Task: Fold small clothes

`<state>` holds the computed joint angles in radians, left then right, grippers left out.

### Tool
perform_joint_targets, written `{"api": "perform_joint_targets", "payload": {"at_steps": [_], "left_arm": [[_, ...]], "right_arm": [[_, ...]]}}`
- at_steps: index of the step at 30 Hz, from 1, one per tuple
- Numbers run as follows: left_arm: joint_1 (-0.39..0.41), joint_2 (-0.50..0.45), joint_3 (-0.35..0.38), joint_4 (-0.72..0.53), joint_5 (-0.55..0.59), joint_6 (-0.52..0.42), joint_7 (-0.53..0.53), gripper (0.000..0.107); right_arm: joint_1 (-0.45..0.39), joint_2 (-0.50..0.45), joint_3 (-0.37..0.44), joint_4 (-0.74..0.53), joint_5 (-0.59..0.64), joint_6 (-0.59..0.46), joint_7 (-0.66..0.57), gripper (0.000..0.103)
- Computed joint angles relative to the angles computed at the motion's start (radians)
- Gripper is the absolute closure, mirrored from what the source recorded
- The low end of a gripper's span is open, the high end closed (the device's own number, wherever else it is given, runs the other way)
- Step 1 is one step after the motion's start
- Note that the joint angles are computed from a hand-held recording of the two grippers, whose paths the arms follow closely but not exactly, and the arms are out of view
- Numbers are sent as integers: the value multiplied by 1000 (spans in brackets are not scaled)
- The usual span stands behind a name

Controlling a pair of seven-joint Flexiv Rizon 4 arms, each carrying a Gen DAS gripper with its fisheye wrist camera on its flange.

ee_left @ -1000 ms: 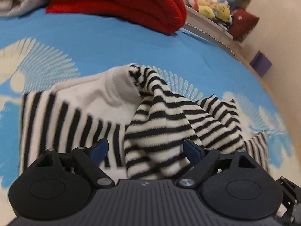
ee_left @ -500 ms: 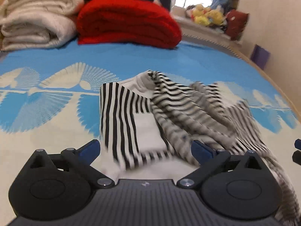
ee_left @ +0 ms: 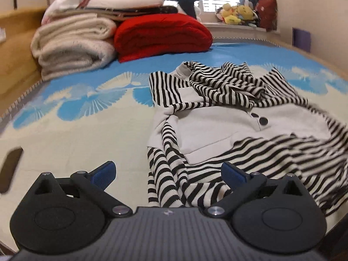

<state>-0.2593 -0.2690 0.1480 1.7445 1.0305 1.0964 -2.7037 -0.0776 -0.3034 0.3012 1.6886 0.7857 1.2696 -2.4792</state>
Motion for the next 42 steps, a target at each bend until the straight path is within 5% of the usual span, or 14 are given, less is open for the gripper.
{"api": "perform_joint_targets", "payload": {"at_steps": [15,25,27,30,33,37,42], "left_arm": [[-9,48,-38,69,-3,-72,-27,4],[41,34,-33,77,-132,-59,-9,4],[69,30,-30,92,-190,-3,3,4],[96,15,-10,106,-250,94,-11,4],[125,-13,-17,113,-357,155,80,4],[187,-47,-77,157,-577,203,268,4],[225,-79,-126,190,-806,172,406,4]], "right_arm": [[-25,71,-33,95,68,34,-54,16],[3,51,-58,91,17,66,29,16],[47,32,-85,110,-50,159,117,16],[190,-7,-250,150,-241,275,424,16],[216,-36,-331,113,-336,148,636,15],[111,-76,-271,1,-334,-125,732,15],[59,-112,-228,-40,-406,-262,815,13]]}}
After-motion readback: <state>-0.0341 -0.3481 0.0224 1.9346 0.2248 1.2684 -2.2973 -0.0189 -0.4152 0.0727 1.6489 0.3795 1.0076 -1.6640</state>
